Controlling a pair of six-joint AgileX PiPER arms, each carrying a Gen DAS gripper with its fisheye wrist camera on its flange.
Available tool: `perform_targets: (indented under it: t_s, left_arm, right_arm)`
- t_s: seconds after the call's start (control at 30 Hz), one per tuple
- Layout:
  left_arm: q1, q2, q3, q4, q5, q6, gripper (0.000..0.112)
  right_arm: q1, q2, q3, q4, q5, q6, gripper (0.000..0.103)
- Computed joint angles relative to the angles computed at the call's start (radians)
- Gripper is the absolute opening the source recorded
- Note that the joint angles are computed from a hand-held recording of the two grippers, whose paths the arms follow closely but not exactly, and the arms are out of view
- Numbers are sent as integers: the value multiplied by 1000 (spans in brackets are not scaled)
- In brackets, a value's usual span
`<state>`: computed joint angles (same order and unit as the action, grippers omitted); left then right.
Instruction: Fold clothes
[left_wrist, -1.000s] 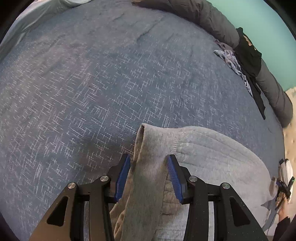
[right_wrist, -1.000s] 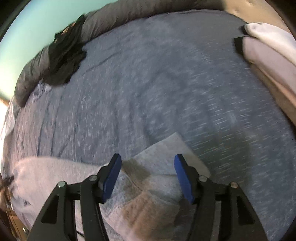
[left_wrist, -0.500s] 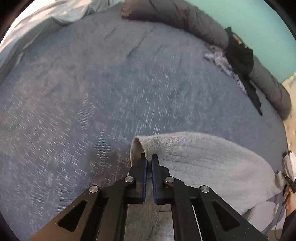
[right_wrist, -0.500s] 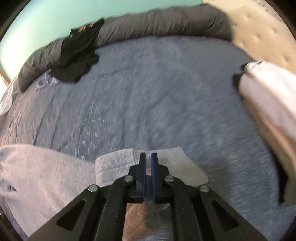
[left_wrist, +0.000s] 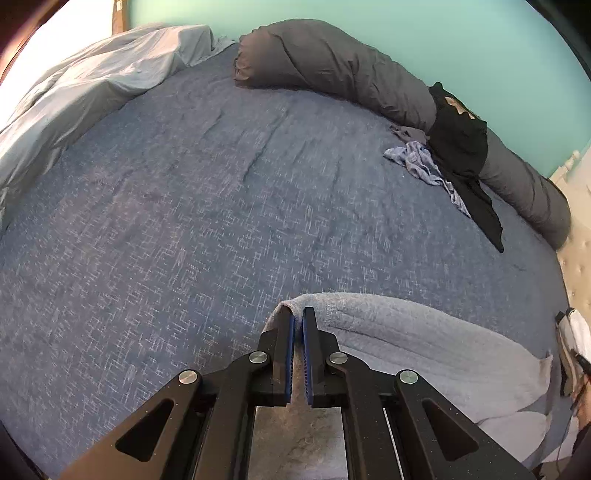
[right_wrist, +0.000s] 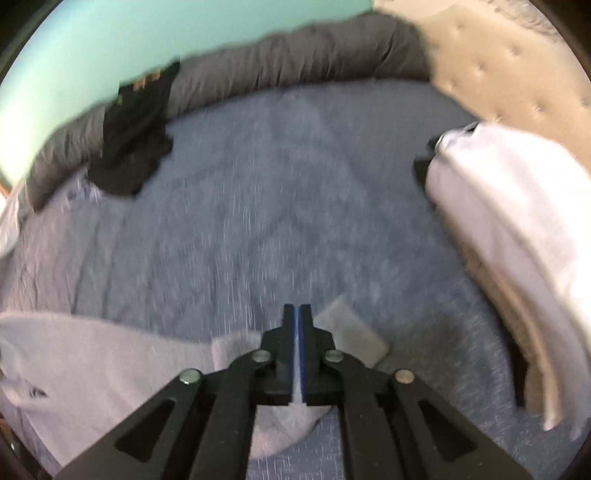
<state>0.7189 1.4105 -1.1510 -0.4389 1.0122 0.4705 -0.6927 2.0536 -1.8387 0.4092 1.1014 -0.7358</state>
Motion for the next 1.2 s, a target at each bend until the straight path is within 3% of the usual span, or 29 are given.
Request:
perform_targets:
  t_s: [0.07,0.1,0.23,0.37,0.4,0.47,0.5,0.57,0.63,0.87,1.2]
  left_arm:
    - [6,-4,16,2,-4,2,4]
    - [6,-6,25,3,-7,2,4]
    - [9,-5,41,6,-13,8,4]
    - [7,7,44,13,-24,4,4]
    - [2,7,49,17,-31,0,4]
    - [-9,6,57,27,-44,-8,4]
    - [-15,7,60,32,-49,-13,4]
    - [-24,8,65,41,-57,-20,4]
    - [-28,7,67,49,-62,-27,4]
    - [-25,-32,66,70,-61,-54,4]
    - [49,-97,-53,22,60,-57,4]
  right_arm:
    - [14,23,17,-17,-6,12,43]
    - [23,35,27,-24,-15,21,49]
    - [64,80,54,-51,-47,34,60]
    - [109,111,82,-106,-94,78,61]
    - [125,108,104,-136,-124,89,60]
    - [153,101,149,-190,-180,113,42]
    - [154,89,171,-193,-205,108,39]
    - [157,64,215,-199,-254,97,19]
    - [160,40,257,-204,-303,87,12]
    - [78,-96,317,-36,-364,-50,9]
    - [-10,-134,86,77,-223,-51,9]
